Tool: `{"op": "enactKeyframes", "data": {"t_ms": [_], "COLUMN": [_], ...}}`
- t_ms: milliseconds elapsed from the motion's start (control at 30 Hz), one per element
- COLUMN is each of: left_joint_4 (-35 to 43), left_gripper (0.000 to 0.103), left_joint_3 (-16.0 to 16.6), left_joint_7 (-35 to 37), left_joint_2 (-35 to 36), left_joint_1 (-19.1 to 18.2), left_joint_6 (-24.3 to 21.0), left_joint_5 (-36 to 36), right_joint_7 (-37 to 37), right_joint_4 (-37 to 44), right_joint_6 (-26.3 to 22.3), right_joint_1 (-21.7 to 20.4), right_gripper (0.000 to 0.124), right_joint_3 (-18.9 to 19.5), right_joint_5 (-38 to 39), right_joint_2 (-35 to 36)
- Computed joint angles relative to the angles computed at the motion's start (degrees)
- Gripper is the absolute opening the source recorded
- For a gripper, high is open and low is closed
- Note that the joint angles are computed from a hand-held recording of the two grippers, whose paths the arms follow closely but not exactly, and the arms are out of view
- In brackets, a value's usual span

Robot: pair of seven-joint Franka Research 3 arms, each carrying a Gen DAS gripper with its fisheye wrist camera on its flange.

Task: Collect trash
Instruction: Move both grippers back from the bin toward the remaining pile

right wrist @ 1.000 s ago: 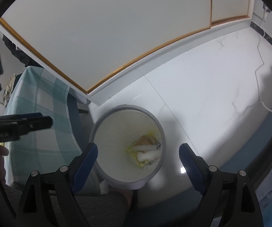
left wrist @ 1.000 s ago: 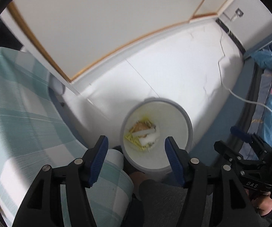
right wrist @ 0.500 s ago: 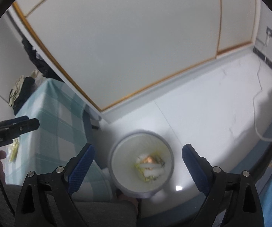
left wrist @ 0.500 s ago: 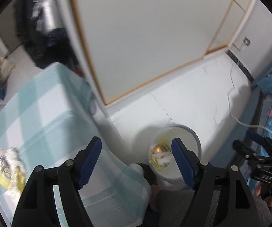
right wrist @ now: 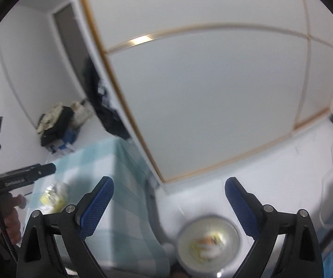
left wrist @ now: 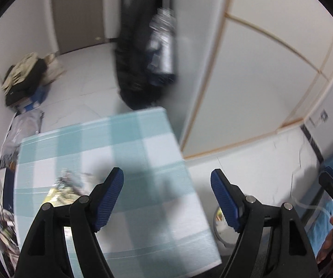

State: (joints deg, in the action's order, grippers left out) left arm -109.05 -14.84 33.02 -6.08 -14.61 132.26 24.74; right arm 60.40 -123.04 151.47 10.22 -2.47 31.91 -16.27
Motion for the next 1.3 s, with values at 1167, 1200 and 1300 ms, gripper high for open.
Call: {"op": "enactKeyframes", "data": {"t_ms": [1167,1200,1300], "left_joint_4": [-31.79,-32.02,-32.56], "left_gripper": [0.075,0.075,0.075], "left_joint_3": [5.33,5.25,5.60], "left_joint_7": [-6.72,-6.67,-6.46], "left_joint_2": [-31.92,-32.12,-32.48], "left_joint_1": [13.79,14.08,14.42], "left_joint_6": [10.54,10.45,10.28], "left_joint_5": [-2.75,-2.71,-3.30], "right_joint_7": [-13.92,-14.37,-11.30], "right_joint_4": [21.11,21.99,25.93], "right_joint_6": [-8.41,-8.83,-10.90], "right_joint_1": [14.32,14.23,14.47], "right_gripper": [0.097,0.097,0.096], "right_joint_3": [10.78,10.94,11.09], "right_joint_5": [-0.32,-0.73,-4.57], "right_joint_2": [20.45,21.58,26.12]}}
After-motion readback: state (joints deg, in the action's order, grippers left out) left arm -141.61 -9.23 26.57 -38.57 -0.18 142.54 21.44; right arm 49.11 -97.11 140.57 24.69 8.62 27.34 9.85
